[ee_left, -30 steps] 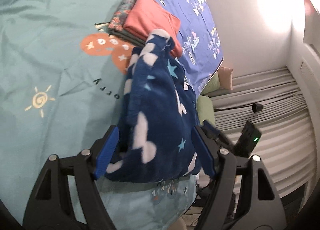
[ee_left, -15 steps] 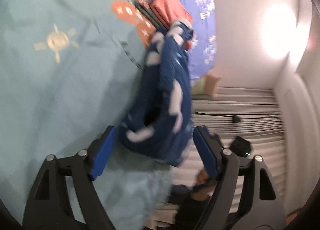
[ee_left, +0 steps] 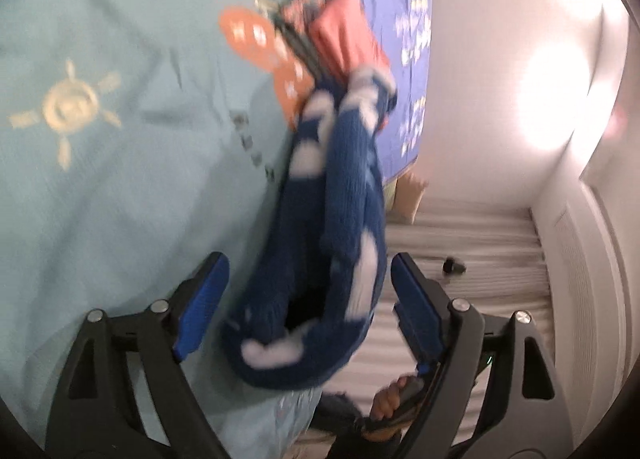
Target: Fold small clothes
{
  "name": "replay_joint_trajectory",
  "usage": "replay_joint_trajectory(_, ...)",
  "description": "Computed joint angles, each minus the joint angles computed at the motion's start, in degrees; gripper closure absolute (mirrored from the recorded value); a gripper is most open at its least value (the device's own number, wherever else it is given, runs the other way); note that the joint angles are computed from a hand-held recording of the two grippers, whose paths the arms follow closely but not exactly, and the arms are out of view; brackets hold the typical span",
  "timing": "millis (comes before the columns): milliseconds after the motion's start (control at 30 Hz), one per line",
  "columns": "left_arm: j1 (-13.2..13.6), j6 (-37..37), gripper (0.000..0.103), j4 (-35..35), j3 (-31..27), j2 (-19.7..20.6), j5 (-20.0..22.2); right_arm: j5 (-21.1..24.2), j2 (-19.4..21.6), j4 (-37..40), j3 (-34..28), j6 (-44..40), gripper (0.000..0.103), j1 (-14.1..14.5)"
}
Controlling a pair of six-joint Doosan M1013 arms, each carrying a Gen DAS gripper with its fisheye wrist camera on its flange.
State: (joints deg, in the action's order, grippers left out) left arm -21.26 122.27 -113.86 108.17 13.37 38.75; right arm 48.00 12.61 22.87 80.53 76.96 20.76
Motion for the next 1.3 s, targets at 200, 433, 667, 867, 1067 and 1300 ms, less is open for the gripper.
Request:
replay_joint_trajectory(200,0.2,-2.7,0.02,4.8,-4.5,3.5,6.6,1.2,0.9,3.4,-0.5,-0.1,0.023,-0.7)
replay_joint_trajectory(433,-0.2,-2.1,0.037,5.0,-6.4,4.4,3.8,2.2,1.9,3.5,-1.7,0.6,0.022,-0.3)
replay_joint_trajectory(667,-7.2,12.1,0.06,6.9,-6.3,-1.2,-21.7,7.5,6.0,0.6,-9.8,5.1,0.022,0.1)
replay_joint_trajectory(867,-11.7,8.8,0.062,23.2,-10.8,-2.5,-31.4,13.5,9.6,0.9,-18.2,7.4,0.022,-0.1)
replay_joint_trajectory(1067,-14.9,10.2,0.062,30.0,-13.2,-2.3,-33.8,26.4,14.2,-0.2,-28.7,10.5,0.022,-0.1)
replay_joint_trajectory(1300,-16.4,15.1,0.062,26.7,-14.1,-1.8,-34.6,42.7,21.8,-18.5,-43.3,14.8,0.02,3.6)
